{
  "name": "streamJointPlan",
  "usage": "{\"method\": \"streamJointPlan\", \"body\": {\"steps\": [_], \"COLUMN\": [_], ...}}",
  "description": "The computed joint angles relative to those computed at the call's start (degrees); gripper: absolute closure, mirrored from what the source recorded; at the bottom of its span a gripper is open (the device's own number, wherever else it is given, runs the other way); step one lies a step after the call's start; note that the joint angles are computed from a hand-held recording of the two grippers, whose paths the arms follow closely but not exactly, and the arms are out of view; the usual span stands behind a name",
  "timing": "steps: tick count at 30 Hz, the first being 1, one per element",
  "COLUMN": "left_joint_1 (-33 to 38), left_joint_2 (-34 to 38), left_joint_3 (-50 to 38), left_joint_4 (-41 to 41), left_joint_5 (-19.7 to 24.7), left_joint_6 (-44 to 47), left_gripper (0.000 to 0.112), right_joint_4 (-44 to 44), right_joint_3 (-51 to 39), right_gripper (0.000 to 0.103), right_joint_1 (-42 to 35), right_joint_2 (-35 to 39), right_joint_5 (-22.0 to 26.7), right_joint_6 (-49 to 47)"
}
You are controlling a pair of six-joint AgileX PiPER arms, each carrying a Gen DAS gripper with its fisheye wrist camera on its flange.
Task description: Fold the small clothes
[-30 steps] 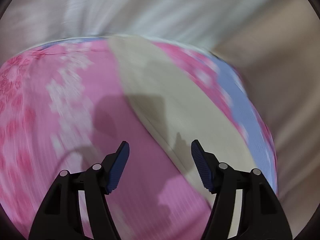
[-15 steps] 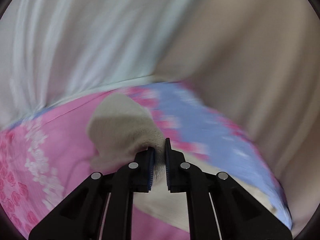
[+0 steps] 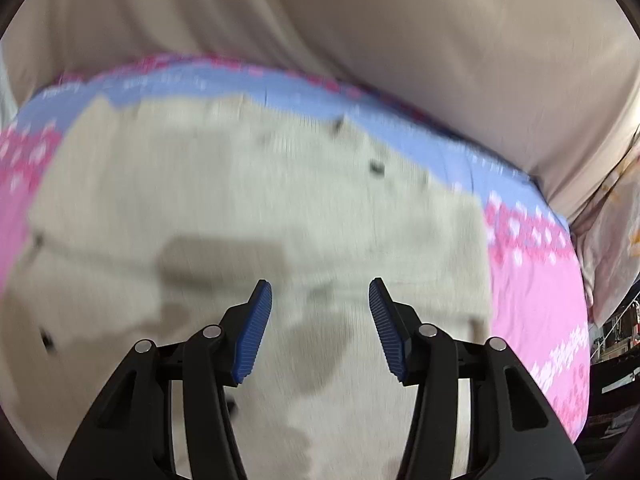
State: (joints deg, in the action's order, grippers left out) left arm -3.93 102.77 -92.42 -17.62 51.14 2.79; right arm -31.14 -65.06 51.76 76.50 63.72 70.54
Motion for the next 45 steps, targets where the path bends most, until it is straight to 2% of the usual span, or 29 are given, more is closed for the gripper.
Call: {"method": "streamJointPlan", "body": {"steps": [3, 7, 10, 14, 17, 19, 20, 21, 23, 27, 30, 32, 34, 35, 36, 37, 40, 41, 43, 45], "left_joint_1": [2.92, 12.03, 18.64, 25.7, 29.41, 31.22, 31.77, 31.94, 31.96, 31.15, 30.29, 29.38, 28.11, 27.56, 26.99, 26.34, 25.47, 25.11, 24.34, 23.97], "left_joint_2": [-5.04, -6.52, -4.27, -3.83, -3.62, -2.29, -2.2, -2.15, -1.34, 0.62, 3.17, 6.77, 11.28, 13.96, 15.16, 14.47, 15.81, 16.3, 16.29, 15.08], "left_joint_3": [6.51, 9.59, 5.66, 3.47, 2.99, 1.86, 1.8, 1.84, 1.12, -1.56, -4.63, -8.4, -12.49, -14.79, -15.67, -15.02, -17.99, -18.75, -19.15, -18.07], "left_joint_4": [-1.38, -3.08, -1.91, -2.56, -3.09, -3.55, -3.59, -3.66, -3.52, -4.46, -5.96, -7.52, -8.5, -9.04, -8.41, -7.26, -5.67, -4.72, -3.04, -1.84], "left_joint_5": [0.1, -0.34, 1.53, 2.36, 3.11, 3.74, 3.97, 4.05, 4.21, 4.69, 5.48, 7.85, 10.96, 12.79, 12.75, 10.67, 11.82, 12.14, 12.23, 12.23], "left_joint_6": [-1.58, -1.07, -3.42, -1.83, 0.35, 1.98, 2.4, 2.6, 2.53, 1.49, 0.18, -1.03, -2.97, -4.68, -6.77, -8.25, -11.35, -11.91, -11.65, -10.24], "left_gripper": [0.059, 0.059, 0.059, 0.058, 0.058, 0.057, 0.057, 0.057, 0.057, 0.053, 0.05, 0.049, 0.05, 0.051, 0.051, 0.051, 0.052, 0.052, 0.052, 0.052], "right_joint_4": [0.42, 3.42, 8.38, 12.78, 15.96, 16.79, 19.23, 22.17, 24.17, 15.26, 6.86, 10.17, 16.48, 16.31, 16.03, 15.91, 12.28, 12.61, 15.82, 14.79], "right_joint_3": [0.91, -1.6, -6.13, -15.02, -20.53, -24.27, -26.36, -27.47, -30.46, -27.26, -20.44, -17.77, -18.58, -18.83, -18.75, -18.46, -16.6, -15.09, -15.8, -13.49], "right_gripper": [0.048, 0.048, 0.048, 0.048, 0.048, 0.048, 0.052, 0.071, 0.095, 0.097, 0.097, 0.097, 0.097, 0.097, 0.097, 0.096, 0.096, 0.096, 0.095, 0.092], "right_joint_1": [-5.03, -13.9, -19.83, -24.34, -26.36, -26.87, -27.53, -28.14, -28.37, -27.53, -27.9, -30.42, -32.27, -32.0, -31.69, -31.51, -30.94, -31.28, -32.12, -31.53], "right_joint_2": [-0.84, 2.59, 8.88, 19.79, 26.19, 30.09, 32.15, 33.39, 35.2, 29.86, 23.39, 22.71, 25.02, 25.73, 25.8, 25.47, 23.61, 23.11, 24.93, 22.53], "right_joint_5": [-3.24, -12.21, -18.95, -22.95, -24.3, -23.44, -23.37, -24.21, -23.44, -26.37, -26.34, -26.76, -25.8, -25.21, -25.19, -25.68, -26.25, -26.44, -23.54, -23.74], "right_joint_6": [-3.17, -8.96, -12.98, -14.58, -15.04, -14.91, -16.82, -19.38, -22.76, -17.51, -9.22, -11.5, -18.76, -20.17, -20.72, -20.66, -17.04, -17.33, -21.31, -20.55]}}
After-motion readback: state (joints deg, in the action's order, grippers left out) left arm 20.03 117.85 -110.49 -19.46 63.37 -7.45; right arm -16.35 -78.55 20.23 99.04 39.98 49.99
